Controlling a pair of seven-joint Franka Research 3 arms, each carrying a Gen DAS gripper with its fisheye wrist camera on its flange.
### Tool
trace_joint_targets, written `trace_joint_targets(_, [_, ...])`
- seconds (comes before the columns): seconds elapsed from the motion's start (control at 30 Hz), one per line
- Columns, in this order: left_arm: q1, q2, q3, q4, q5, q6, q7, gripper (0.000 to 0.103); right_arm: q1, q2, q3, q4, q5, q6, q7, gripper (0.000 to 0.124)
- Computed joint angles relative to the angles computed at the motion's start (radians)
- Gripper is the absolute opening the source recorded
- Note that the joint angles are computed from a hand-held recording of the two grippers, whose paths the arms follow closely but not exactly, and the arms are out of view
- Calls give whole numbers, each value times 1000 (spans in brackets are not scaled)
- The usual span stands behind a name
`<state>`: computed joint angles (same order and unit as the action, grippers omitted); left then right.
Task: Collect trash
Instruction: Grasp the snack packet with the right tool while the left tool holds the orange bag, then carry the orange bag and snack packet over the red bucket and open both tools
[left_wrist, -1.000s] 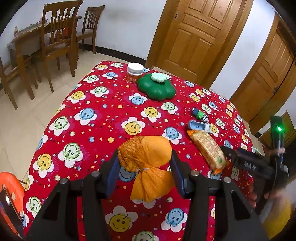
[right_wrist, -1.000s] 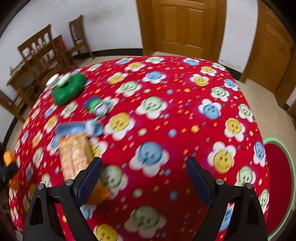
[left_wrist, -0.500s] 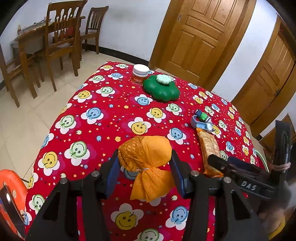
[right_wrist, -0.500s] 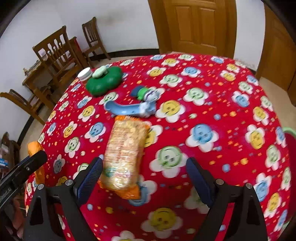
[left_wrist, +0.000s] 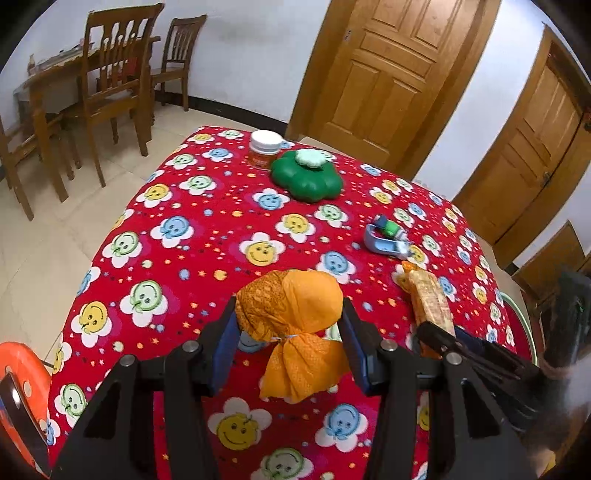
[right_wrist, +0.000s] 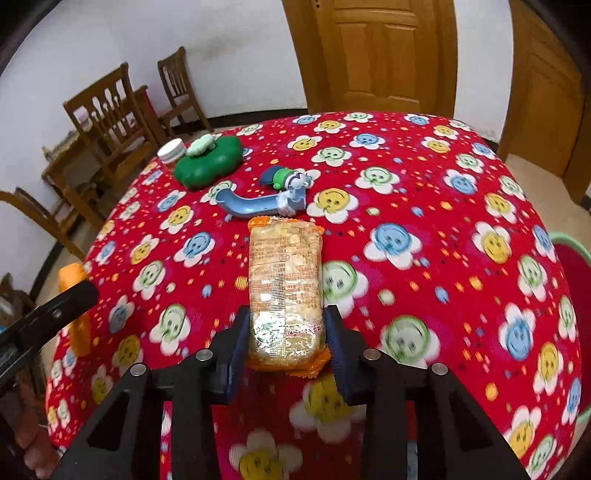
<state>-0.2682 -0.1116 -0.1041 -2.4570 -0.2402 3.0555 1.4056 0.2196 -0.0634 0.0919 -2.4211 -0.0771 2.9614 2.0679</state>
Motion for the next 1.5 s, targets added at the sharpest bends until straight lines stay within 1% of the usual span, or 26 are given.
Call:
trace_joint_targets(0.03, [-6,-5,1,-2,-7,-2,9,52,1,-15,0,-15,5,6,1,40])
trace_joint_targets(0.1, [-57,-16,30,-5,-91,0,88,52,-5,-71,3,-72,22,27,9,40])
trace_joint_targets(0.2, [-69,-27,22,-1,-105,-5,110,52,-41,-152,28,-138,28,25,34,40])
trace_joint_targets(0.27, [-94,-34,27,2,-130,-7,142,52,-61,-205,41,-179,48,22,39,40])
trace_joint_targets(0.37, [-184,-40,69,24,-279,-34,286,52,-114,-297,76,-247,57,16,71,40])
trace_joint_targets(0.4, [-202,-39,73,32,-330,-42,333,52,-126,-324,81,-267,62,15,72,40])
trace_joint_targets(0.5, [-225,-27,56,66,-431,-80,442,52,-202,-427,126,-335,54,13,103,40])
trace_joint_targets(0.6, [-238,-8,31,108,-528,-126,554,52,-232,-501,121,-386,76,4,104,40])
trace_joint_targets(0.7, [-225,19,-15,147,-545,-157,598,52,-259,-552,105,-427,104,3,99,40])
trace_joint_targets(0.8, [-204,47,-72,183,-517,-164,600,52,-296,-580,97,-458,125,9,95,40])
trace_joint_targets(0.93, [-176,105,-144,250,-457,-183,581,52,-327,-596,67,-489,158,22,72,40])
trace_joint_targets(0.97, [-169,120,-159,268,-435,-189,569,52,-344,-599,63,-498,162,29,67,40])
trace_joint_targets(1.03, [-159,162,-188,313,-348,-203,505,52,-367,-605,60,-510,171,36,57,40])
trace_joint_targets(1.13, [-154,239,-226,398,-234,-220,437,52,-398,-597,38,-523,184,53,26,40])
trace_joint_targets(1.23, [-160,308,-254,470,-131,-216,380,52,-406,-573,-9,-533,210,78,-21,40])
trace_joint_targets(1.33, [-172,395,-276,564,-35,-234,330,52,-408,-539,-44,-536,239,109,-72,40])
trace_joint_targets(1.4, [-182,448,-285,622,27,-251,295,52,-368,-507,-113,-537,278,138,-123,40])
trace_joint_targets(1.47, [-189,496,-297,674,81,-267,267,53,-351,-485,-141,-537,312,158,-153,40])
trace_joint_targets(1.5, [-201,519,-293,699,118,-271,242,53,-347,-475,-150,-537,326,168,-168,40])
